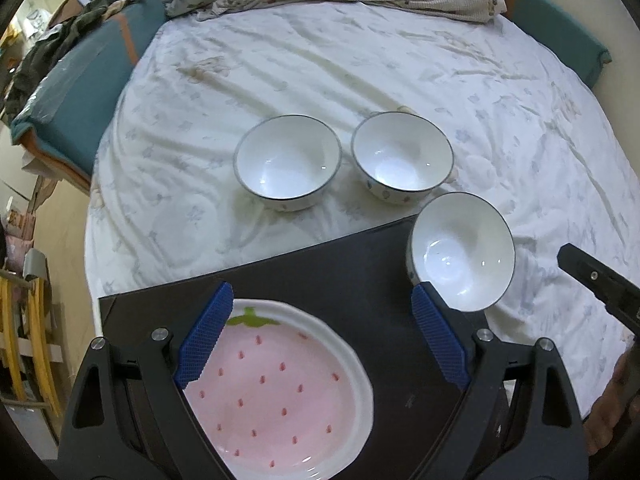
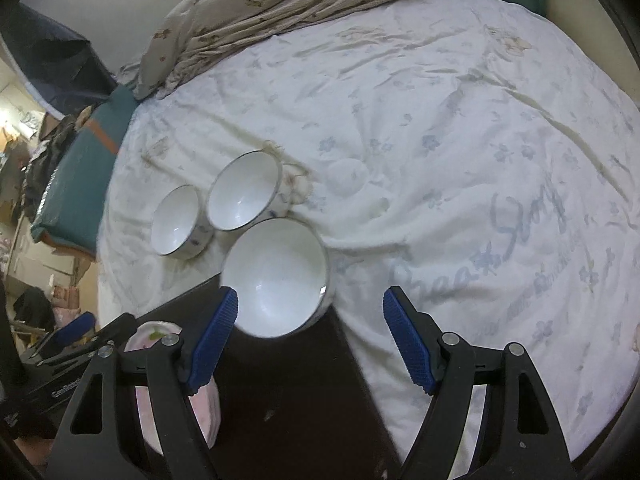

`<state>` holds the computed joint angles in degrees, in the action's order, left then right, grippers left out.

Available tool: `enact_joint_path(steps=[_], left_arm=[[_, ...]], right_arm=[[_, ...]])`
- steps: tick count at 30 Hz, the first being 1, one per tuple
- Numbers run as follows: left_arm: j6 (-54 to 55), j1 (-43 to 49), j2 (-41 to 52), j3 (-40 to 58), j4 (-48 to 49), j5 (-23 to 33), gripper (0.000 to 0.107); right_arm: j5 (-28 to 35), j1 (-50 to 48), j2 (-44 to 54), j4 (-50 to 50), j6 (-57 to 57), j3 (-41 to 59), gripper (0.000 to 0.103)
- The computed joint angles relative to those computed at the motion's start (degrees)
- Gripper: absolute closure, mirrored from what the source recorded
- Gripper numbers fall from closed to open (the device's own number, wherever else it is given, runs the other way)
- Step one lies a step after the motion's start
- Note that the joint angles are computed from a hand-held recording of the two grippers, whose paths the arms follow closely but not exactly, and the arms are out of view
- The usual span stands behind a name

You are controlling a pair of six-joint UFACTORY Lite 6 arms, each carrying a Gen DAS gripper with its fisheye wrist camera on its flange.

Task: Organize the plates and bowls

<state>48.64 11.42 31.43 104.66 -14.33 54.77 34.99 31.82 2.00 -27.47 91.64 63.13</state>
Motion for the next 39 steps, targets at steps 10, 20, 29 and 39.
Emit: enact_joint_path(steps=[10,20,29,39], left_arm=[[-6.4,-5.2,7.0,4.0,0.8,1.1,0.018],[-10.0,-9.5,13.4,4.8,2.7,1.6,0.048],[-12.8,-11.7,18.4,7.1,5.1,3.1,0.085],[-13.4,-13.8,16.7,3.3,5.8,0.7,0.099]], right_arm=[[-12.1,-8.5,-0.1,8.2,-2.7,-10.3,0.026],[-17.1,-10.1,11.5,27.3,-24.8,-3.9,0.04],[-17.4,-10.4,18.3,34.1,-33.9,0.6,0.067],[-16.7,-10.4,21.8,35.3,-36.6,4.1,0.079]])
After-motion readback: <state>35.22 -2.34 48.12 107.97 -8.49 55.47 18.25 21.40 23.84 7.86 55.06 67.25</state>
